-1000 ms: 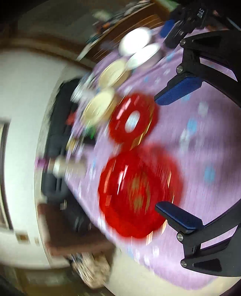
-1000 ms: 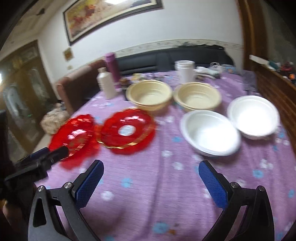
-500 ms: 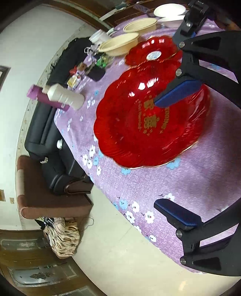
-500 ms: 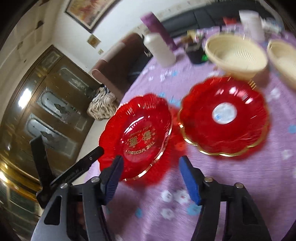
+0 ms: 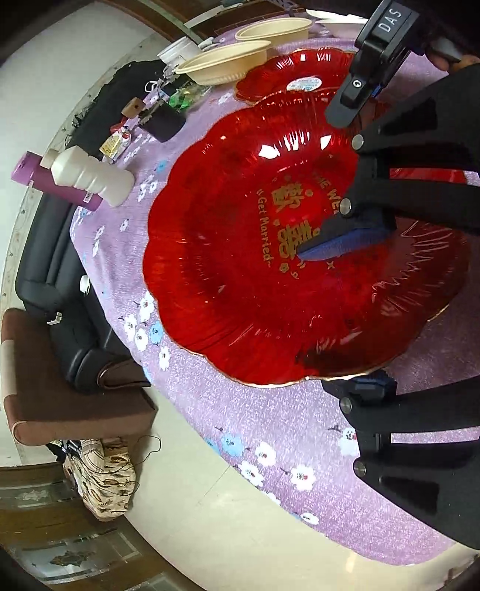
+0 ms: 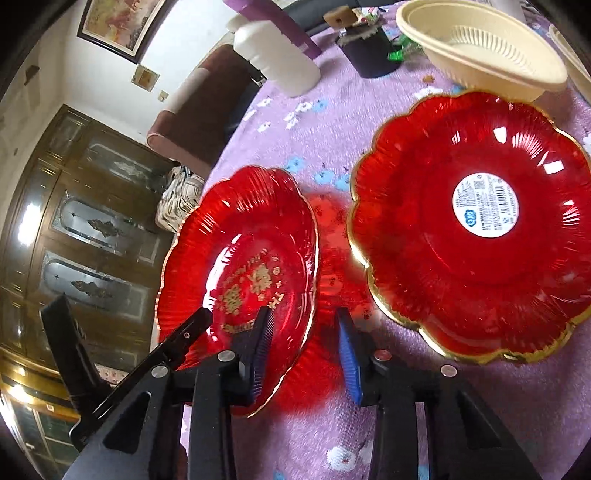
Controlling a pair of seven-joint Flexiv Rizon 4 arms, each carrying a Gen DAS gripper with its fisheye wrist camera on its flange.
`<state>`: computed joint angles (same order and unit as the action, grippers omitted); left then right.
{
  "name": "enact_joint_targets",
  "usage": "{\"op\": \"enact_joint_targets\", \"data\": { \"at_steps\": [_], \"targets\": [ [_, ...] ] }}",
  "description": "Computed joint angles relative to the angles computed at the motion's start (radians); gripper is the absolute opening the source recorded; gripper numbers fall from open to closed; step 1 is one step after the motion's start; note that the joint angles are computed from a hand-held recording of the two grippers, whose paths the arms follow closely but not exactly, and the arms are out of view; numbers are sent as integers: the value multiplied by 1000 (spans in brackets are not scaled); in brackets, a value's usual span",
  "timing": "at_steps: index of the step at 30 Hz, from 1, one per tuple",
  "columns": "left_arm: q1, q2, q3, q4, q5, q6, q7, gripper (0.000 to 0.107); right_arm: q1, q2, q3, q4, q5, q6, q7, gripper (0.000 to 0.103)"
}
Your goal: Organize plates and bowls
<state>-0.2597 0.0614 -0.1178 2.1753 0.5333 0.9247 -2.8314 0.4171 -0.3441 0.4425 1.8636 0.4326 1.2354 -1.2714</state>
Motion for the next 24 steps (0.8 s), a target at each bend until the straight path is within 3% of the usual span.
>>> {"op": "enact_joint_targets", "data": {
  "at_steps": [1, 2, 4, 8, 11, 24],
  "targets": [
    [-1, 5, -3, -3, 5, -22, -8, 27, 7, 0, -7, 9, -6, 14, 8, 14],
    [-1, 10, -3, -1, 9, -31, -13, 20, 21, 2, -23, 17, -26, 24, 31, 13],
    [2, 25, 4, 19, -1, 2, -7, 17, 32, 11, -35, 32, -58, 31, 57, 12],
    [-6, 53, -33, 4, 41, -53, -40, 17, 35, 45, -31, 70, -87, 54, 82, 12],
    [-16, 81, -56, 3, 58, -76, -65, 16, -9, 107, 4, 114, -36, 63, 42, 12],
    [-23, 186, -134, 9, 87, -138, -118, 16, 55, 266, -41, 229, 25, 118, -13, 13]
  ]
}}
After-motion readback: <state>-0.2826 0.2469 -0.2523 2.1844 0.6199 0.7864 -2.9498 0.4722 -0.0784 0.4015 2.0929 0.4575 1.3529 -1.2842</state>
